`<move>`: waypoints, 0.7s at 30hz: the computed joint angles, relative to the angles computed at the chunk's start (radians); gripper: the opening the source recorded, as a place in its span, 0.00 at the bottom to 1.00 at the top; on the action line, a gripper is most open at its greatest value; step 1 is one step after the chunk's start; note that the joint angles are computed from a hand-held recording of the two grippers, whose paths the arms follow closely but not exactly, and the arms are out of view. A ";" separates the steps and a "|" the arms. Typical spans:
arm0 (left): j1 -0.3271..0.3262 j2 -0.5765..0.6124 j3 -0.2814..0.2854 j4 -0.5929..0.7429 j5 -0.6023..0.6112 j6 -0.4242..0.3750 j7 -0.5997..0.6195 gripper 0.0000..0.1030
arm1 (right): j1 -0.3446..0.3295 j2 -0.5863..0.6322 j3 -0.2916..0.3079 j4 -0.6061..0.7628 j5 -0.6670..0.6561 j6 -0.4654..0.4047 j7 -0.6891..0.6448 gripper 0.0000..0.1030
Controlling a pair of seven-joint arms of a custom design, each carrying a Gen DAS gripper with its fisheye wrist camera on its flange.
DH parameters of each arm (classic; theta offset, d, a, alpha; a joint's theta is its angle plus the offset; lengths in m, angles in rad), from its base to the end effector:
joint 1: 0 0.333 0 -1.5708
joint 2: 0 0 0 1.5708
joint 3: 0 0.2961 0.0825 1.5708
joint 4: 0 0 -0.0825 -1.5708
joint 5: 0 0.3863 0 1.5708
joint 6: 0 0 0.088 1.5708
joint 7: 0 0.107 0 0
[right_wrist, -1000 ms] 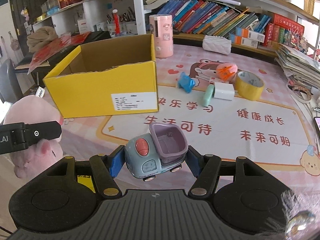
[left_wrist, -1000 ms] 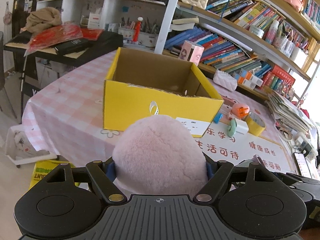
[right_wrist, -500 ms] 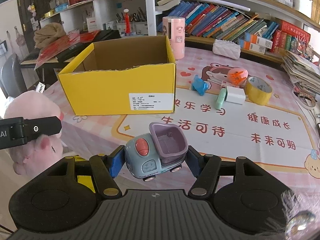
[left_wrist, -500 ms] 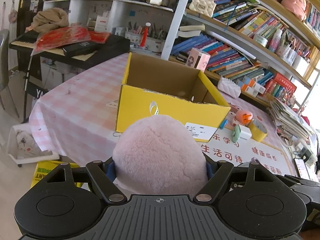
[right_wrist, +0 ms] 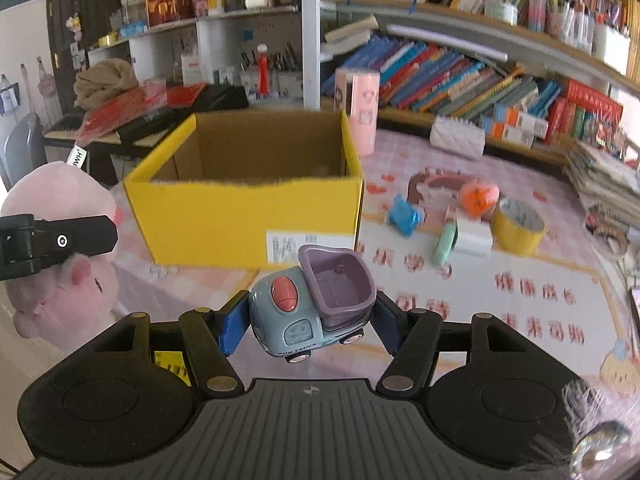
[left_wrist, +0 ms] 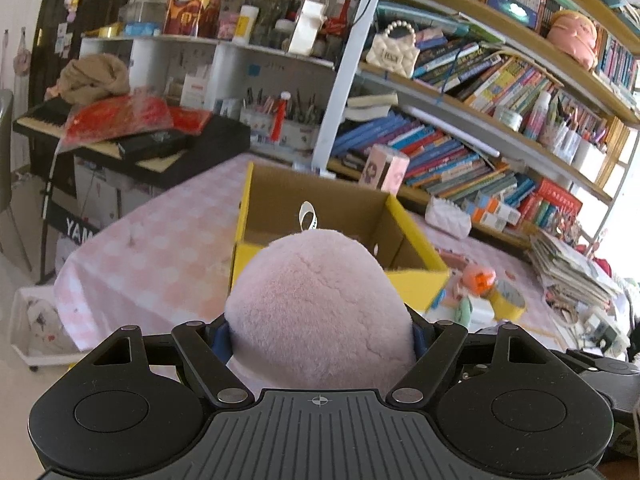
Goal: Organize objects
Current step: 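Carry the pig in the left tool while the right tool carries the truck over the yellow box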
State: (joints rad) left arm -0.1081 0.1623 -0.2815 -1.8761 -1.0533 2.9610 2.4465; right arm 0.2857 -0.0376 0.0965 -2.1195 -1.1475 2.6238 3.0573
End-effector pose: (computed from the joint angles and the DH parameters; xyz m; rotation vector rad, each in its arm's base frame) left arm 0.6114 -0.1778 0.4878 -1.4950 1.9821 -1.3387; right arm 0.5230 0.2338 0.4565 -1.5009 1.8730 -0.9363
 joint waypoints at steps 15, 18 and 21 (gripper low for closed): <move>-0.101 0.280 0.089 0.347 0.450 0.061 -0.429 0.77 | -0.036 0.190 -0.097 0.274 -0.105 0.121 -0.080 0.60; -0.141 0.345 0.136 0.435 0.554 0.042 -0.532 0.77 | -0.041 0.249 -0.123 0.335 -0.056 0.167 -0.158 0.60; -0.183 0.411 0.191 0.528 0.652 0.006 -0.637 0.77 | -0.042 0.310 -0.148 0.398 0.010 0.209 -0.265 0.60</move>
State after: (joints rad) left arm -0.2915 0.5732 -0.0903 -1.3478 -0.4011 2.9674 1.8095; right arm 0.2434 0.2722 -0.0518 -1.7215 -1.1374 2.8327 2.7918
